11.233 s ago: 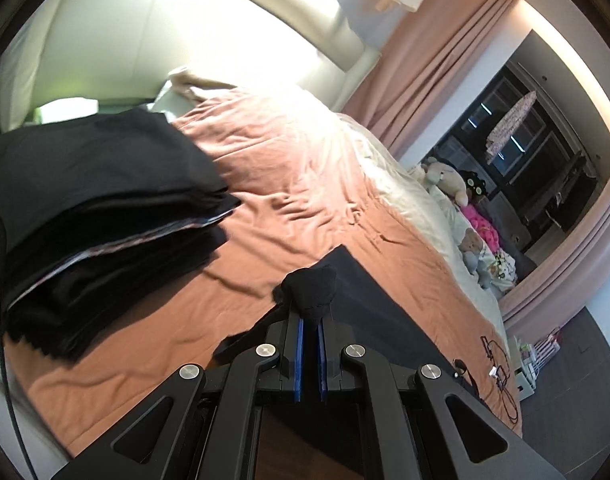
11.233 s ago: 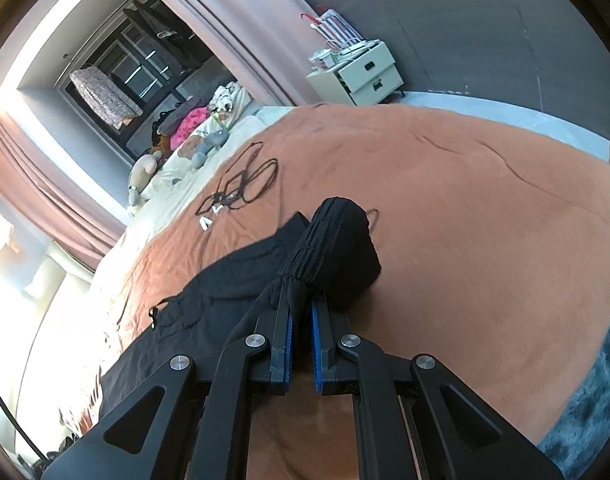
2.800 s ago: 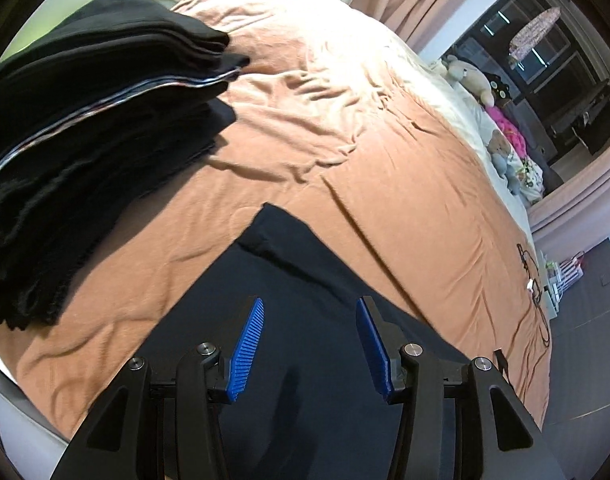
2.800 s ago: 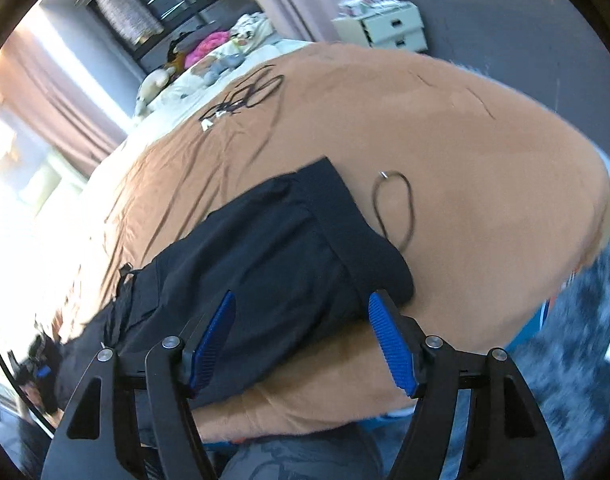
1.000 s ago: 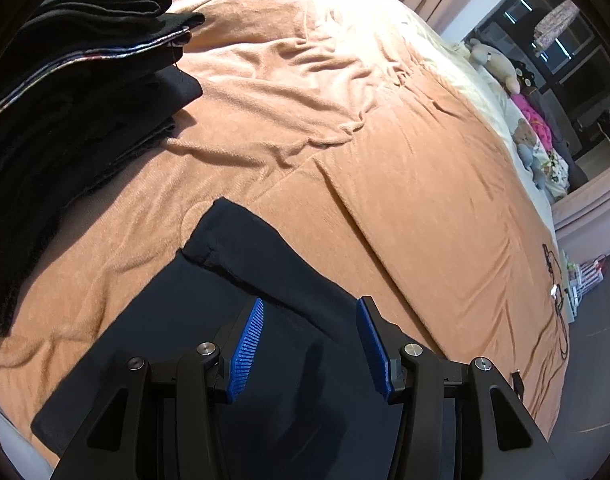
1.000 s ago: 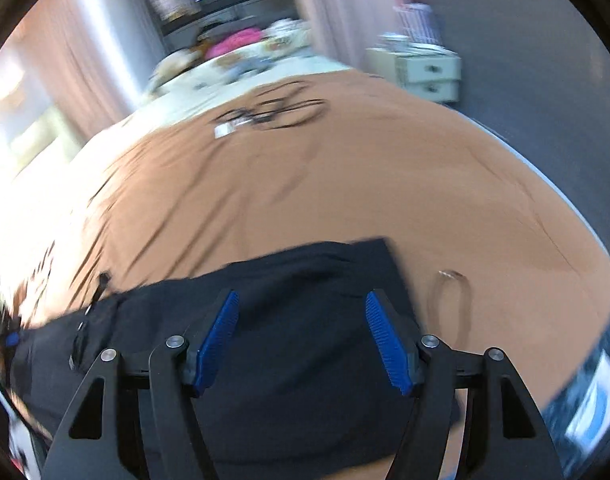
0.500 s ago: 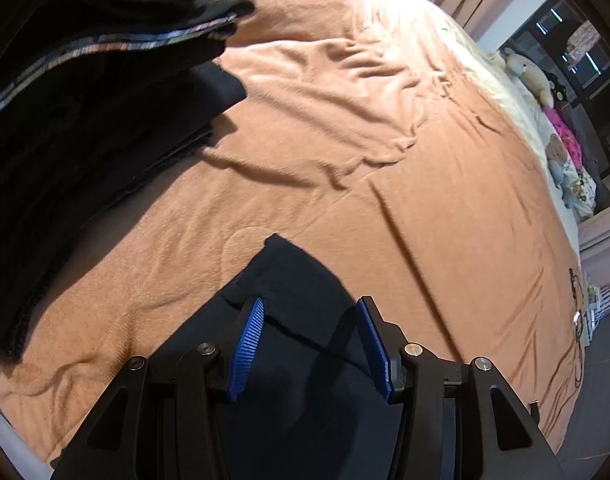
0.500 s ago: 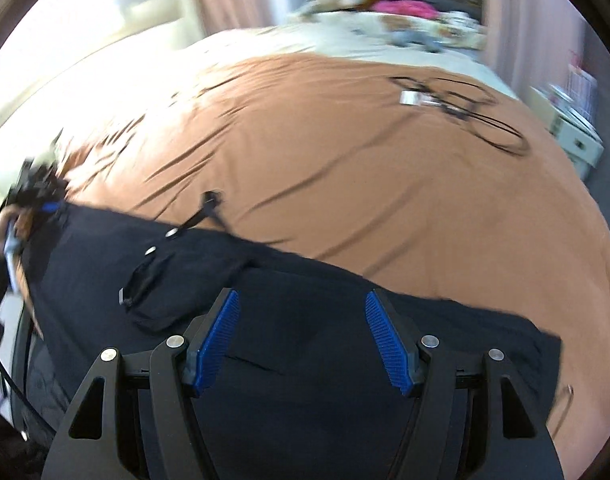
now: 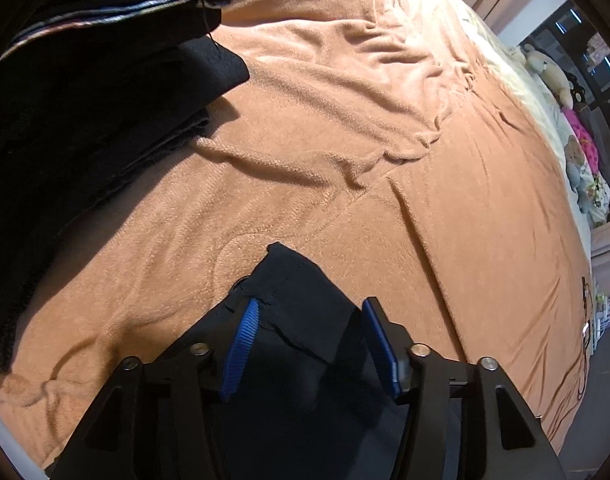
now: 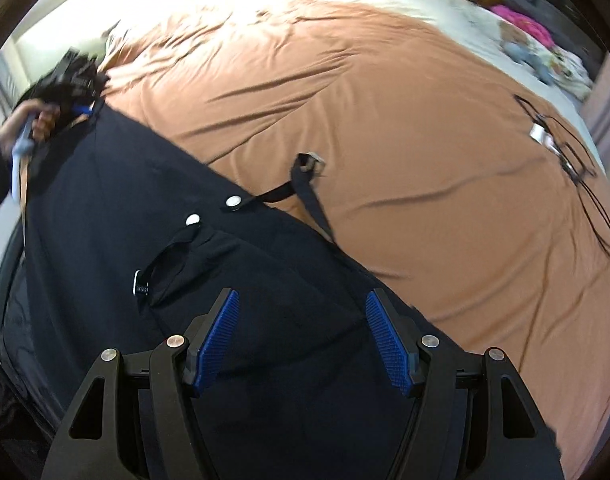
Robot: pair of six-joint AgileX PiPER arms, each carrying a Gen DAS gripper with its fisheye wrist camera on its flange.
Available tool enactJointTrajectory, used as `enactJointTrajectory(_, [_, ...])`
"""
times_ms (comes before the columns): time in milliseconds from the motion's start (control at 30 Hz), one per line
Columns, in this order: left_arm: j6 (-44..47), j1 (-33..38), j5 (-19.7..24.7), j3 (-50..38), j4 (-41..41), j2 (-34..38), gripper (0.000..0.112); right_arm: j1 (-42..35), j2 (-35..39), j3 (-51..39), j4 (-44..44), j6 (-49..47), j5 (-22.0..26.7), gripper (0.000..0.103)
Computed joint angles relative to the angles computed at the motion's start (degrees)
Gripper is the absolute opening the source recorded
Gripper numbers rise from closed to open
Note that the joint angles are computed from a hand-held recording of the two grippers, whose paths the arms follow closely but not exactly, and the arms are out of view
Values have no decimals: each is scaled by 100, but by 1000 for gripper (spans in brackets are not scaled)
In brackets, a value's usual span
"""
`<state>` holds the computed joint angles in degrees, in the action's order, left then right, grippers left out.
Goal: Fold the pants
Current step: 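Grasp the trouser leg edge with the left gripper while the right gripper closes on the trousers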
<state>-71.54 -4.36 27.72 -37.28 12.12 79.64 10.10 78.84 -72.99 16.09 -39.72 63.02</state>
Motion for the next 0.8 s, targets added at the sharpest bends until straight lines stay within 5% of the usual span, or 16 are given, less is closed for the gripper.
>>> enactJointTrajectory(100, [-74, -8, 19, -36, 65, 92, 59, 343, 385, -223, -318, 253, -71, 64])
enactJointTrajectory(167, [-152, -32, 8, -32, 144, 124, 59, 443, 673, -382, -367, 274, -1, 50])
enactJointTrajectory(333, [-127, -10, -5, -30, 155, 152, 59, 771, 1030, -489, -718, 408, 118, 40])
enactJointTrajectory(500, [-80, 54, -87, 20, 101, 150, 59, 1044, 1149, -571, -1140, 771, -96, 5])
enactJointTrajectory(800, [254, 261, -264, 169, -172, 69, 55, 1045, 936, -537, -962, 929, -511, 1])
